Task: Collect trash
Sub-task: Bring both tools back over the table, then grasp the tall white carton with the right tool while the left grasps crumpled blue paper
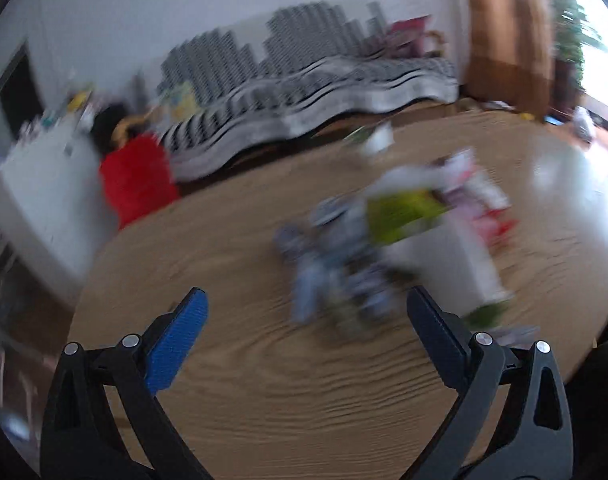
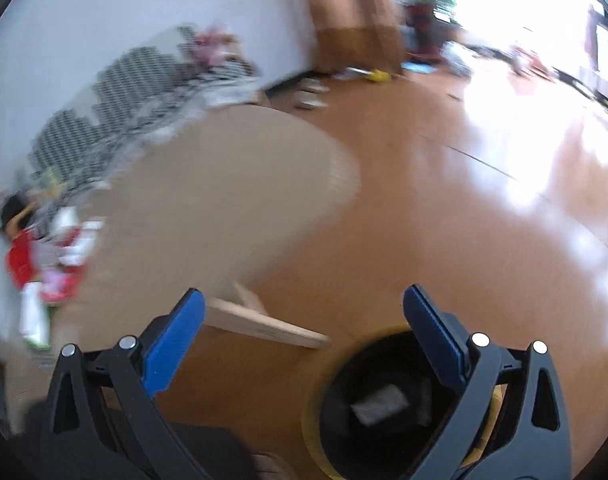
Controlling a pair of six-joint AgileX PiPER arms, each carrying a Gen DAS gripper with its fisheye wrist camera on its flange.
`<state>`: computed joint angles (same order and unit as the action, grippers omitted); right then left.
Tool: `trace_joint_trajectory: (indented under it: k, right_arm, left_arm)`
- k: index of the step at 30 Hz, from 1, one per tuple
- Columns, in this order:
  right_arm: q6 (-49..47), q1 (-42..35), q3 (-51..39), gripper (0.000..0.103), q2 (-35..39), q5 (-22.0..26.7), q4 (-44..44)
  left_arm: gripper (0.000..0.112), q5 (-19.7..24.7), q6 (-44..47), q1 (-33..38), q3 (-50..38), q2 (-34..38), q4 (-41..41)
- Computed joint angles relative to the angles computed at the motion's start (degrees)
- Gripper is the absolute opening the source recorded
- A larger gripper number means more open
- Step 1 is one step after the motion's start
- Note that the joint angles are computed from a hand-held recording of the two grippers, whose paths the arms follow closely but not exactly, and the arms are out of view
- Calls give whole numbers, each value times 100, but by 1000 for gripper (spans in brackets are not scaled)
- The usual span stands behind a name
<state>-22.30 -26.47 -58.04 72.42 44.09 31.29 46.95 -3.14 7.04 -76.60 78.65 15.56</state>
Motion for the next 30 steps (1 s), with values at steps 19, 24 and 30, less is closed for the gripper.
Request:
trace_joint_trajectory:
  k: [19,24,30]
  right_arm:
    - [2045,5551,-4060,96,3266,721,-1070]
    - [2242,5671,-5535,76,4288,1296,-917]
    - [2597,5758,-6860,53,5254,2052,-844]
  left_arm:
    - [97,-885,2879,1775,747,860,-2607]
    - [97,-838,2568,1823,451,1164,-2424]
    - [97,-719,2517,1783,112,1550,-2553]
